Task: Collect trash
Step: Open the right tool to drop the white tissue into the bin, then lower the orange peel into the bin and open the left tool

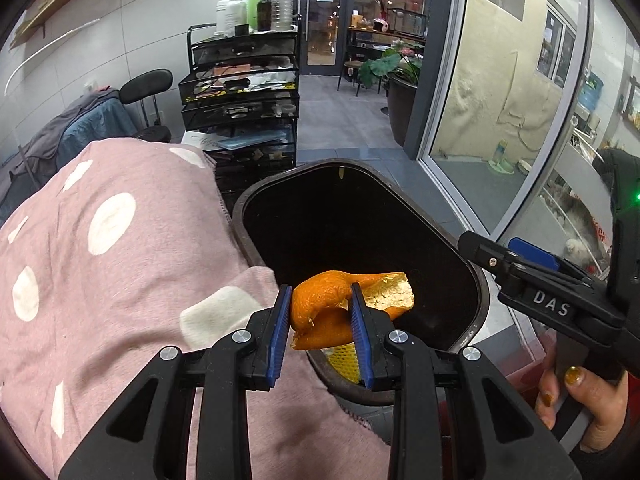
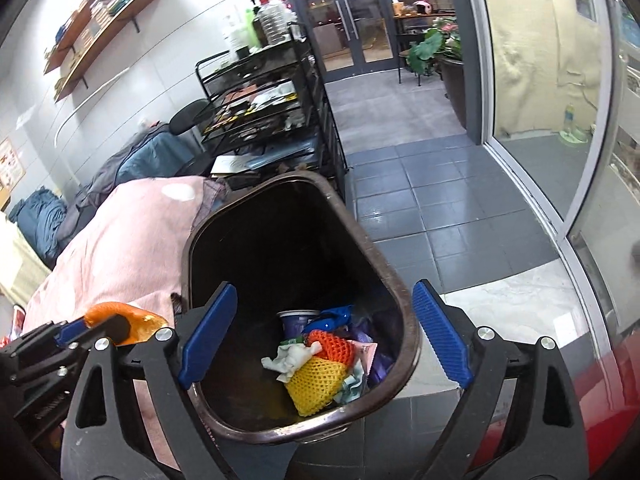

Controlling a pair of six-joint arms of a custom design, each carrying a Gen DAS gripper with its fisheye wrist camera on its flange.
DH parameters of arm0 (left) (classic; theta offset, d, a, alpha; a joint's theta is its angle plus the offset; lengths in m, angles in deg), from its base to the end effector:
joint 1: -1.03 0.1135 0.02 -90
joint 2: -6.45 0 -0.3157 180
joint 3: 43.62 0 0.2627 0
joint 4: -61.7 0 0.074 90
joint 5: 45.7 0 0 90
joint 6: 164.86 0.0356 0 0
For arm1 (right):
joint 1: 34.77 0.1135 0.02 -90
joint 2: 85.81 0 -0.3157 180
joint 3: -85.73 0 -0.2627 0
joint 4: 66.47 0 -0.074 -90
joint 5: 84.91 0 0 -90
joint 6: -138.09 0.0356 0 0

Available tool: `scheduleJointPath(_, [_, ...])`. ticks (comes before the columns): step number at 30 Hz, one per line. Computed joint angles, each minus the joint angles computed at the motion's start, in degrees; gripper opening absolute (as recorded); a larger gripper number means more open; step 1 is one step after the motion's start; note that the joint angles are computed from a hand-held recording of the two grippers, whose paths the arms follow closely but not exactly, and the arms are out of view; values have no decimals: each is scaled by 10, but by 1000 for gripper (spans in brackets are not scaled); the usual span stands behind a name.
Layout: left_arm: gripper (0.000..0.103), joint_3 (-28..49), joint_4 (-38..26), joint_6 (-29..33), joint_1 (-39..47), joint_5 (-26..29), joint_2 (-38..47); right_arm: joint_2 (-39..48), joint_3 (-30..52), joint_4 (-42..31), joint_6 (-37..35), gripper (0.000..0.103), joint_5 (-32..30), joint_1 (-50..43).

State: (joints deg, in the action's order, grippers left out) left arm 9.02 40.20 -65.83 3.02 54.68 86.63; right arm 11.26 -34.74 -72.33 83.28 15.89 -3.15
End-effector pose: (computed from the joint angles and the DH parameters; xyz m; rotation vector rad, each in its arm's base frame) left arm 0.2706 0.0030 0.2208 0.2297 2.4013 -0.1315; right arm 0.2984 0.1759 0.1919 0.1680 2.3348 0.3700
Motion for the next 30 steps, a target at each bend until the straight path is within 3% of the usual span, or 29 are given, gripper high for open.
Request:
scheduleJointPath(16, [35, 28, 4, -2, -52, -41, 54, -5, -2, -9, -3, 89, -5, -18])
scheduleJointPath(18, [57, 29, 7, 0, -55, -44, 56, -4, -1, -10, -3, 89, -5, -20])
scheduleJointPath(21, [77, 19, 25, 2, -58, -44, 51, -3, -1, -10, -3, 90, -4, -22])
scheduleJointPath(24, [84, 13, 36, 4, -59, -45, 48, -2, -3, -9, -3, 90, -6, -26])
scheduleJointPath(30, [88, 3, 46, -4, -50, -35, 25, -4, -7, -4, -3, 92, 0, -25])
